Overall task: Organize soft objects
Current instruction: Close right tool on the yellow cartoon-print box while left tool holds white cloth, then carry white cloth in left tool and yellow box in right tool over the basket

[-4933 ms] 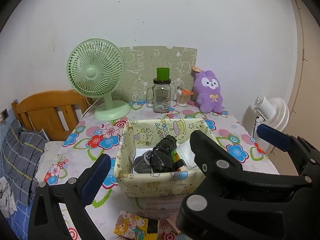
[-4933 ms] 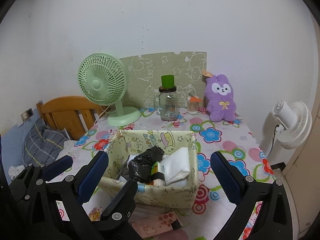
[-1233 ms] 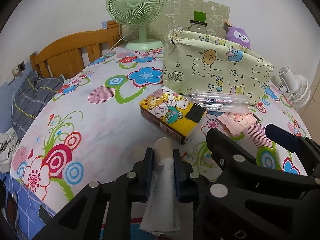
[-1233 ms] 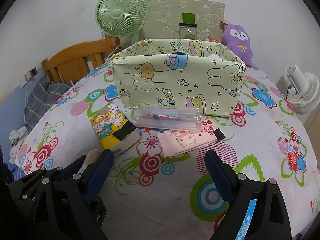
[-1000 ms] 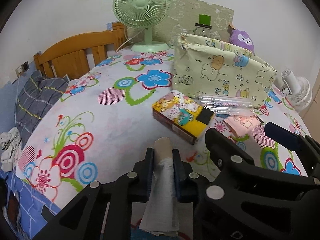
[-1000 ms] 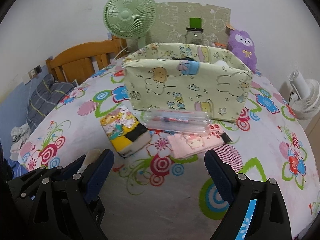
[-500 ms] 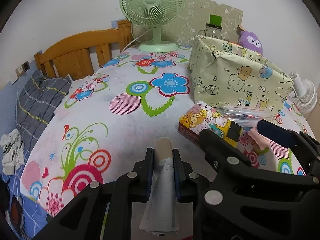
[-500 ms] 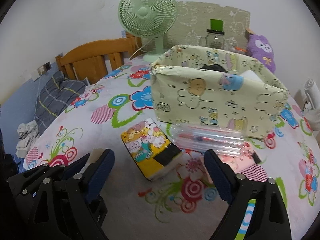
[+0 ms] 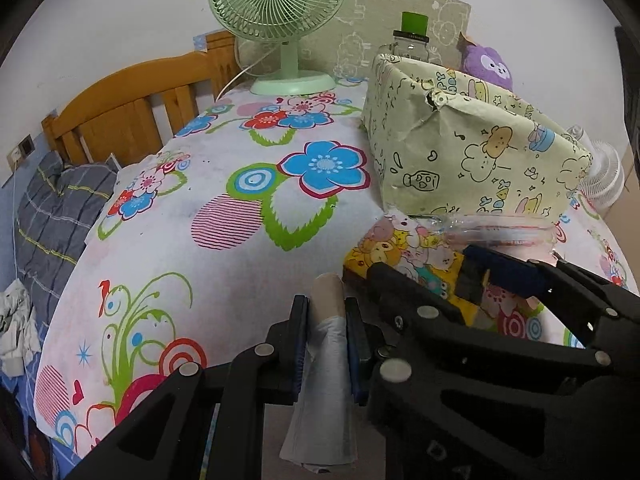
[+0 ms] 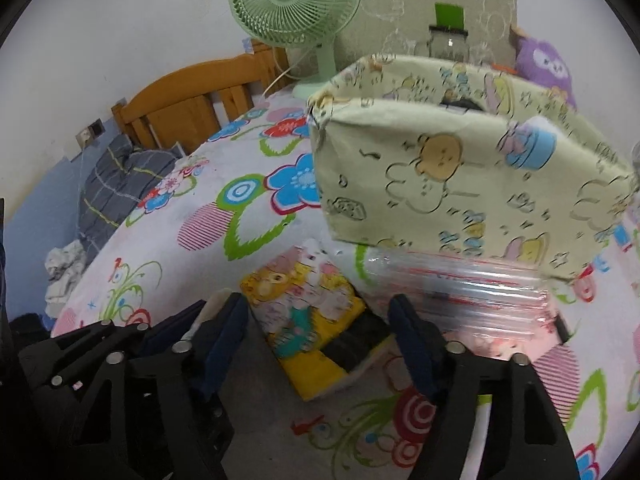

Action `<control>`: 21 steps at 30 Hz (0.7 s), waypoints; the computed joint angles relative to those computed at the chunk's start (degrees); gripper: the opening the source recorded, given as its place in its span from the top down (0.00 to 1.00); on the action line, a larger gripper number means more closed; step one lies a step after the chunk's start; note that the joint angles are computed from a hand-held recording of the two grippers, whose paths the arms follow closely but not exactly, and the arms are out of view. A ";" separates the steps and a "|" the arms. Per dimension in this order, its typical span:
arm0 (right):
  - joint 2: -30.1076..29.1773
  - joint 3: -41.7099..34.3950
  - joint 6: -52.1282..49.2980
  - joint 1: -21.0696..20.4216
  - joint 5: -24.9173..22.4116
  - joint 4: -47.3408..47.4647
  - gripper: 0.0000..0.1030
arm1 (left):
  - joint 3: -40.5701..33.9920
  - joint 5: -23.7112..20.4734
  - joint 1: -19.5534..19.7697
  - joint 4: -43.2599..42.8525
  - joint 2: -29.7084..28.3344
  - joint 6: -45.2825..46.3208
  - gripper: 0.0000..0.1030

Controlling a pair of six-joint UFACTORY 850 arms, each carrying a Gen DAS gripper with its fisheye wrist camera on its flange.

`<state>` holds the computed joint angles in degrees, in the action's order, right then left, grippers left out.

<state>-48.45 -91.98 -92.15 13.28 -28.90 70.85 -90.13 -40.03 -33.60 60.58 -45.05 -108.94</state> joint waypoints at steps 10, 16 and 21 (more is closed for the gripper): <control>0.97 1.08 0.54 -1.13 -1.34 -0.44 0.57 | -1.53 -0.88 -0.68 -0.80 -0.63 1.40 0.85; 2.65 3.18 -1.00 -2.53 -1.74 1.39 0.62 | -3.06 -1.77 -1.77 -0.87 -1.13 2.36 0.85; 4.27 5.09 -3.53 -3.56 -1.89 4.12 0.62 | -3.95 -2.86 -2.76 0.10 -1.25 2.05 0.85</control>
<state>-44.17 -86.89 -95.68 9.72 -30.79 74.96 -94.08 -42.89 -36.36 60.68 -46.30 -106.88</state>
